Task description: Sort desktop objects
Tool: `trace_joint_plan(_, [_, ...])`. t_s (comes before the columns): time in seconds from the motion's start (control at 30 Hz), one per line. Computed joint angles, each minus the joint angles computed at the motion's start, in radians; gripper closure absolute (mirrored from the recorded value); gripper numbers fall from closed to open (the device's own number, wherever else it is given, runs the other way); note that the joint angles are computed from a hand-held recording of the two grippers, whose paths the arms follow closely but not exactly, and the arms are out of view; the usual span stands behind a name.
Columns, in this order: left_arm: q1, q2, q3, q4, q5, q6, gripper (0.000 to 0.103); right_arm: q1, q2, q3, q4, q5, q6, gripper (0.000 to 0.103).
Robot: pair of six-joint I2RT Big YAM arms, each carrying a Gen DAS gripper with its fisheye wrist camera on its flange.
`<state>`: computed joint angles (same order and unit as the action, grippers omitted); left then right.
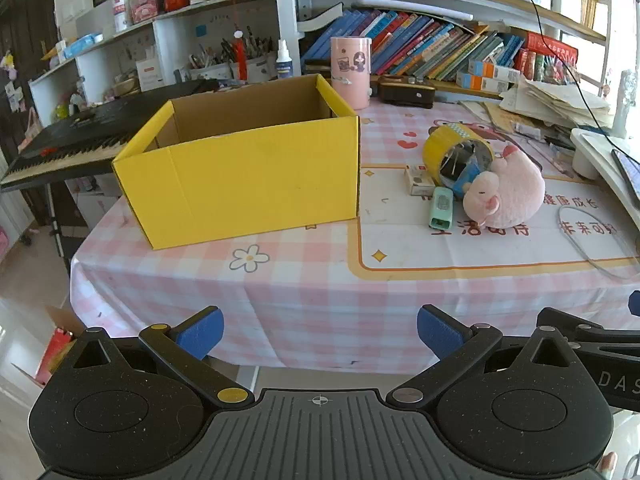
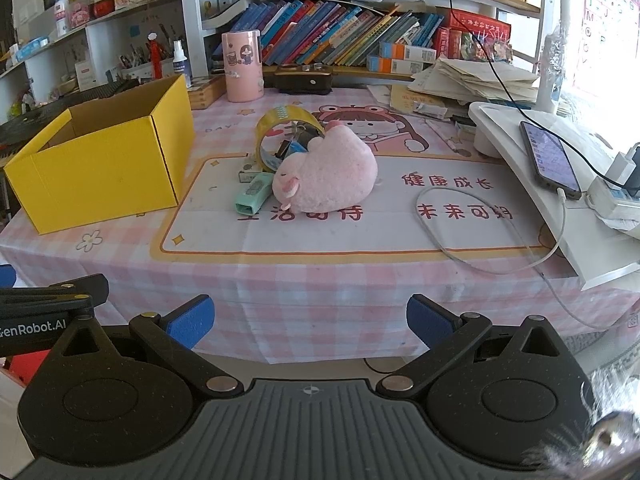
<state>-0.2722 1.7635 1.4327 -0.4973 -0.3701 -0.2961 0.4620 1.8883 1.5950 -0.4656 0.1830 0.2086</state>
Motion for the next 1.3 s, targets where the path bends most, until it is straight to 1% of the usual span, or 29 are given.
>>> trace_joint_plan(0.23, [0.004, -0.005, -0.006, -0.002, 0.001, -0.01, 0.0, 0.002, 0.0, 0.002, 0.0, 0.002, 0.002, 0.0])
trace_joint_plan(0.27, [0.001, -0.002, -0.002, -0.01, -0.013, -0.022, 0.0, 0.001, -0.001, 0.0, 0.001, 0.002, 0.001, 0.0])
trace_joint_plan(0.5, [-0.003, -0.005, -0.005, -0.008, -0.027, -0.002, 0.0, 0.005, -0.007, -0.008, 0.005, 0.01, 0.001, 0.0])
trace_joint_plan(0.8, [-0.004, -0.006, -0.004, -0.012, -0.029, -0.009, 0.0, 0.006, -0.012, -0.014, 0.014, 0.01, 0.002, 0.0])
trace_joint_plan(1.3, [-0.009, -0.007, -0.004, -0.011, -0.028, 0.006, 0.0, 0.006, -0.018, -0.024, 0.023, 0.012, 0.0, 0.0])
